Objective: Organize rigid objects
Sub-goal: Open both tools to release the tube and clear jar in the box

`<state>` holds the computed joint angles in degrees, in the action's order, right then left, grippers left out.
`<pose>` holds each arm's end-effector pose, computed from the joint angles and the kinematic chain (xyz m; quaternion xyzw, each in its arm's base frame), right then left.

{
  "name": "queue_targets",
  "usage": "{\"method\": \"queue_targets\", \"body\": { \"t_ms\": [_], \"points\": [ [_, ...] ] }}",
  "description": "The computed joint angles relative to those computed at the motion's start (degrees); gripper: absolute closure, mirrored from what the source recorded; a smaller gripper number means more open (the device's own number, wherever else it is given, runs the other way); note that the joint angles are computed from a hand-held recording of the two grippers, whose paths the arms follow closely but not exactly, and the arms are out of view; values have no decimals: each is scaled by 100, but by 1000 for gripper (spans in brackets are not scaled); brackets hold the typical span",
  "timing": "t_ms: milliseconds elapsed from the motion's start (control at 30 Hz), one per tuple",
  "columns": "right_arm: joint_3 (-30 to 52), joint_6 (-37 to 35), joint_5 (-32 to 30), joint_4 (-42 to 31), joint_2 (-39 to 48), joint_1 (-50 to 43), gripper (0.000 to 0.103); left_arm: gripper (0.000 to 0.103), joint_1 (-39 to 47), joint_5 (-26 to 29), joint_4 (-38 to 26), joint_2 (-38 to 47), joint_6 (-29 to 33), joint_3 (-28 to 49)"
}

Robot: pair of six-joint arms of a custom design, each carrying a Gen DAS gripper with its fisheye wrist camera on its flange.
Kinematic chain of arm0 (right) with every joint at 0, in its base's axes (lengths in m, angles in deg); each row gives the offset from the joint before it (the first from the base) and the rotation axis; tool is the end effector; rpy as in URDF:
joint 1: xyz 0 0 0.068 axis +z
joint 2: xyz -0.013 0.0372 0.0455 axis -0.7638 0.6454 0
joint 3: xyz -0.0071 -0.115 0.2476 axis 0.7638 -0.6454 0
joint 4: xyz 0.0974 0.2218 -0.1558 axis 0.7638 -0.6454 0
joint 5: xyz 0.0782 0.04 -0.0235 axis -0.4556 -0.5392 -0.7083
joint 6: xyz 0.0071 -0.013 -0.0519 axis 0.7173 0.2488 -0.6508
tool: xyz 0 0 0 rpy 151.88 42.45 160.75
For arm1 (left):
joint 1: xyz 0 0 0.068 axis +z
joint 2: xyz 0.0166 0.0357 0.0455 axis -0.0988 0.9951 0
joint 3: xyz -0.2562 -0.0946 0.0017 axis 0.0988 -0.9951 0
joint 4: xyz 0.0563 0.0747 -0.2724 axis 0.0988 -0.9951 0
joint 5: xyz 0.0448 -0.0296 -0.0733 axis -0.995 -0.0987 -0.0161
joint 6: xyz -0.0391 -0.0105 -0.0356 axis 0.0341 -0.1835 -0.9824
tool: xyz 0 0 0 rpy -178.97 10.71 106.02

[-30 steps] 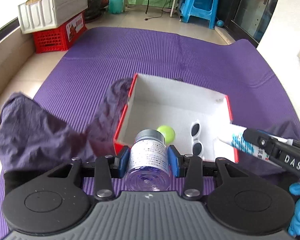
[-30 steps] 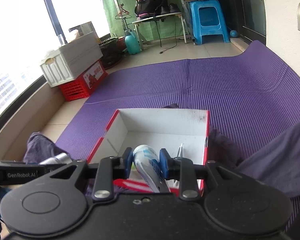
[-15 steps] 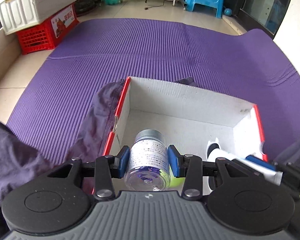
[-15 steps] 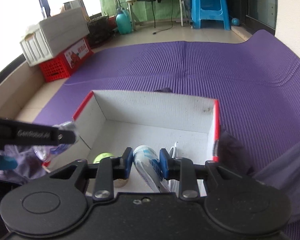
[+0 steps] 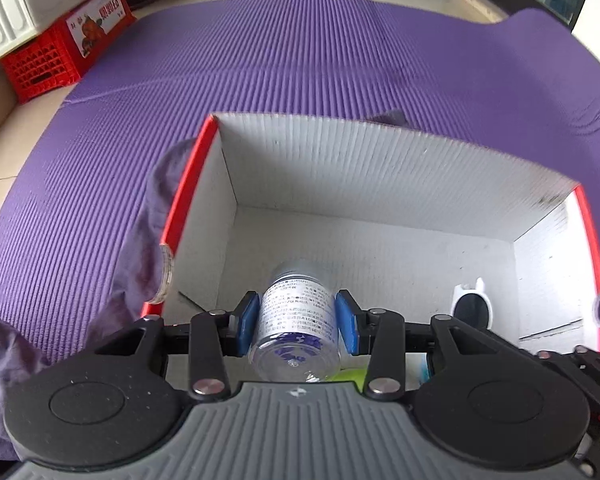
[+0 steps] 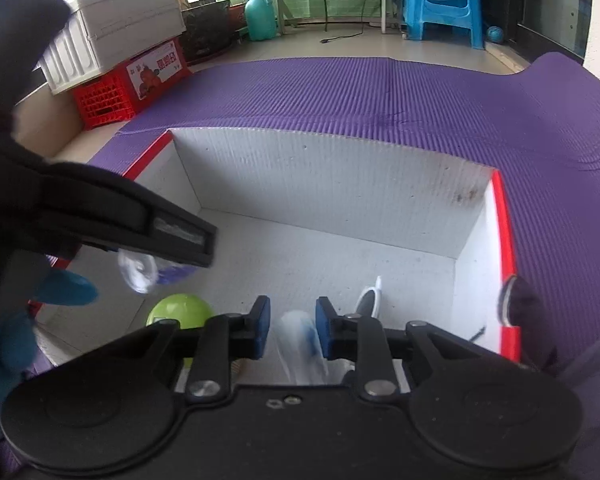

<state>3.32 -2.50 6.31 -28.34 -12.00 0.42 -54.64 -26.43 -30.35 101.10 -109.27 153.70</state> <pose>0.1408 0.1420 0.1585 0.0341 0.9322 0.0374 0.3584 0.2502 -0.2728 0.1580 0.1361 0.9612 -0.0224 0.2388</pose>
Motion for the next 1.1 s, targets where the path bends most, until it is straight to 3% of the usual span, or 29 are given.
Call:
{"method": "queue_targets", "body": {
  "t_ms": [300,533,700,833,1033,1100],
  "points": [
    [-172,20,-282,-44,-360,-36,78,62,175,430,-162,477,-41,230],
    [-103,172,-260,-438,-533,229,71,61,131,410,-243,370,-186,142],
    [-82,426,-130,-795,-807,375,65,58,97,436,-299,-44,-254,-65],
    [7,736,24,-1210,-1070,594,62,45,1,256,-459,-463,-234,-192],
    [213,1174,276,-1859,-1375,1026,60,45,-167,159,-803,-1186,-313,-420],
    [360,1362,412,-2083,-1376,1236,53,45,-256,87,-953,-1439,-337,-481]
  ]
}}
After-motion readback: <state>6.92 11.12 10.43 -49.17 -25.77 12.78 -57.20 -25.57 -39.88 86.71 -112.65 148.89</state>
